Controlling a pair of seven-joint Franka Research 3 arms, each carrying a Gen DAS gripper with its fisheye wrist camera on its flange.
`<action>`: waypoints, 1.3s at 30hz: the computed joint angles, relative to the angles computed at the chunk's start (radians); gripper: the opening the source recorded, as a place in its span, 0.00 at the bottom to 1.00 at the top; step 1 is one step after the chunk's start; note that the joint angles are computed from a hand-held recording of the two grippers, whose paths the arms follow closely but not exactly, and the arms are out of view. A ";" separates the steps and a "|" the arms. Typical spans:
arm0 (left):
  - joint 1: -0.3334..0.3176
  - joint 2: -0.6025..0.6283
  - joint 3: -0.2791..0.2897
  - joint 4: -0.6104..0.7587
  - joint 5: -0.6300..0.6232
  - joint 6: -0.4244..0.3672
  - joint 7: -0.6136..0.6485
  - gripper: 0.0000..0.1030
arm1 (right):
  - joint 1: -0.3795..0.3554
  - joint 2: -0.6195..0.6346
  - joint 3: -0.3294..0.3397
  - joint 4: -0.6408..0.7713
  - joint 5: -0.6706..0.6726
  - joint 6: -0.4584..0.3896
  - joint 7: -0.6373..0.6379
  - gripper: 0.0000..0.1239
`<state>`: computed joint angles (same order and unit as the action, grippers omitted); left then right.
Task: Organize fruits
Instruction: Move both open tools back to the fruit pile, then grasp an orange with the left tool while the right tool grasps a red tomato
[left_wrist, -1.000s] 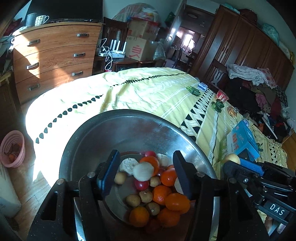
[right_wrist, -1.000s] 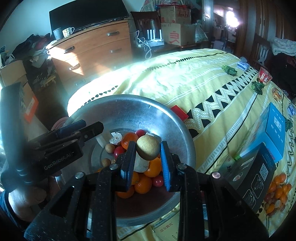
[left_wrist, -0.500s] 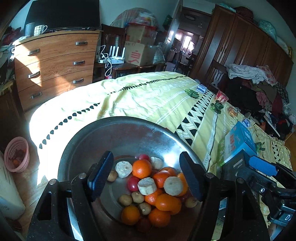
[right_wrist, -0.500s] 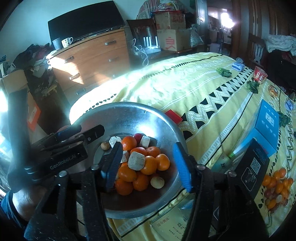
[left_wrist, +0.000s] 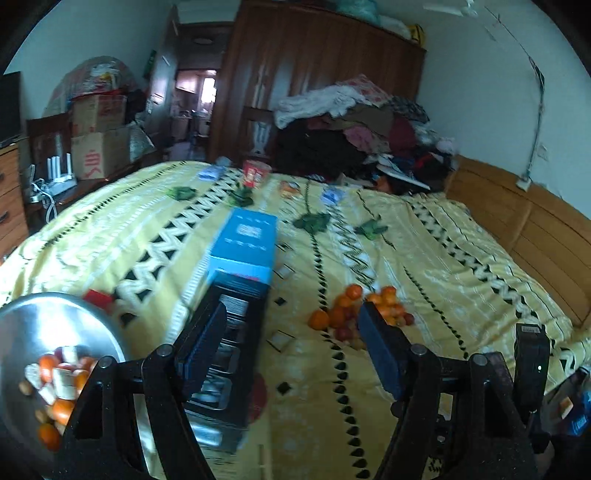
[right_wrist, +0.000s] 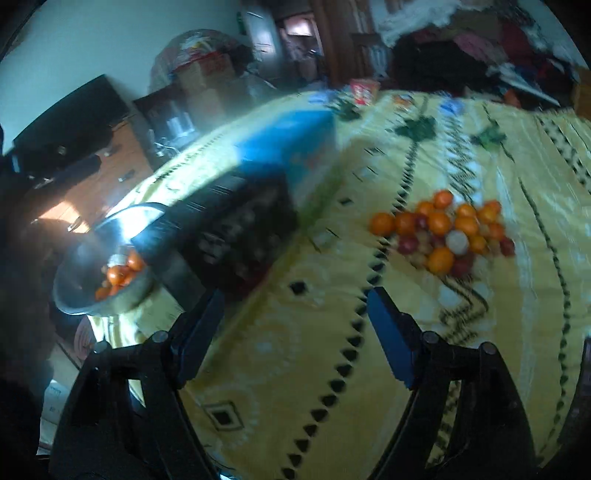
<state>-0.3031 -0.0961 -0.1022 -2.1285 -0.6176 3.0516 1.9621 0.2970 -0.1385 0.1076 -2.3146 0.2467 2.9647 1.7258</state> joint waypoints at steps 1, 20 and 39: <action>-0.003 0.033 -0.011 0.025 0.019 -0.026 -0.021 0.73 | -0.006 -0.009 -0.016 -0.022 0.020 -0.004 -0.005 0.65; 0.088 0.427 -0.142 0.351 0.490 -0.245 -0.445 0.72 | -0.187 0.299 -0.088 0.237 0.659 -0.044 -0.550 0.37; 0.087 0.693 -0.161 0.662 0.661 -0.308 -0.605 0.69 | -0.224 0.436 -0.132 0.353 0.246 -0.015 -0.448 0.37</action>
